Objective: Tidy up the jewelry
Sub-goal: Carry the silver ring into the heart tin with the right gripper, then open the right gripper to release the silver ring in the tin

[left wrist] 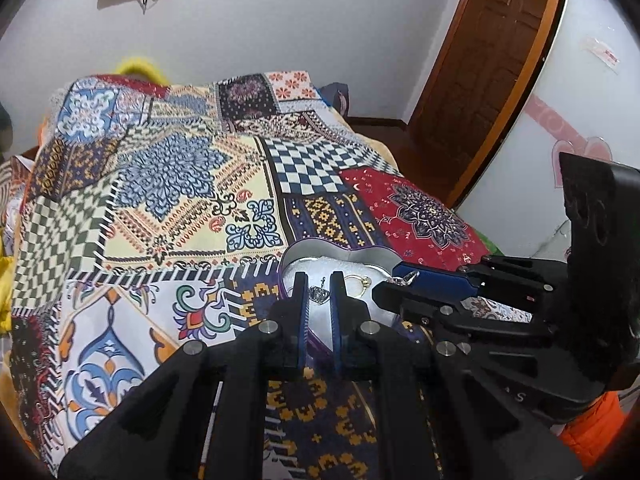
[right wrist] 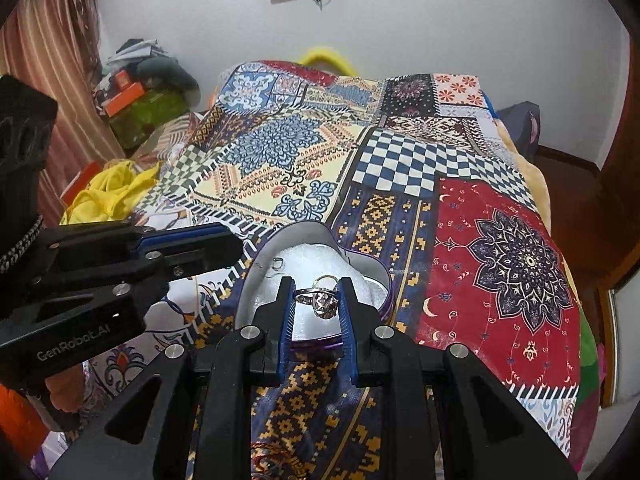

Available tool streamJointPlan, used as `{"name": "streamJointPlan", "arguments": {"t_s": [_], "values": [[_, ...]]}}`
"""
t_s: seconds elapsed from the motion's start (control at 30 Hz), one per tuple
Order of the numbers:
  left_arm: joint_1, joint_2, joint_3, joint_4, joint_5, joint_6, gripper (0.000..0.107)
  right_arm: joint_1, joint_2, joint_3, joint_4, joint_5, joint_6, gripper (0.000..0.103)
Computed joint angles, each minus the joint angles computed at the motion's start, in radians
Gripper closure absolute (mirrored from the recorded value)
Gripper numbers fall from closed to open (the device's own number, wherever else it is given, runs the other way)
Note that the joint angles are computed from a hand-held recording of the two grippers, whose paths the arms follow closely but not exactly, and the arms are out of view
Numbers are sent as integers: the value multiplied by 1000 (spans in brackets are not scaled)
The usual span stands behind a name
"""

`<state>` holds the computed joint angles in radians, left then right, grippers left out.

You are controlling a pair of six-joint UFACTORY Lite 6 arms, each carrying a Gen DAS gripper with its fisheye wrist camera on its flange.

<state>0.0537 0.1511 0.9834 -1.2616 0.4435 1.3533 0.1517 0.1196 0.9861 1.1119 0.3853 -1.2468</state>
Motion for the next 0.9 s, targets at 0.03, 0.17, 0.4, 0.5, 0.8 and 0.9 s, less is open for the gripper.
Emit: {"name": "streamJointPlan", "arguments": {"t_s": [0.03,0.17,0.4,0.5,0.8,0.9], "values": [[0,16,11,3,5,-3,98,1,3,-1,-3,-1,-2,84],[-5,60,43,22,16,-20,98,7,28,11,-20,-2,2,84],[-33,70,44,54,-17,-40,98,17,58,29,-52,-2,14,84],[-34,60,40,70,-17,-48,98,20,59,35,-79,4,37,84],[-55,-71,-48,135,-72,-78,92,28,17,17,-160,-11,107,78],[-58,-124,-79,176,-83,-107,89,19,-23,-8,-161,-6,113,78]]}}
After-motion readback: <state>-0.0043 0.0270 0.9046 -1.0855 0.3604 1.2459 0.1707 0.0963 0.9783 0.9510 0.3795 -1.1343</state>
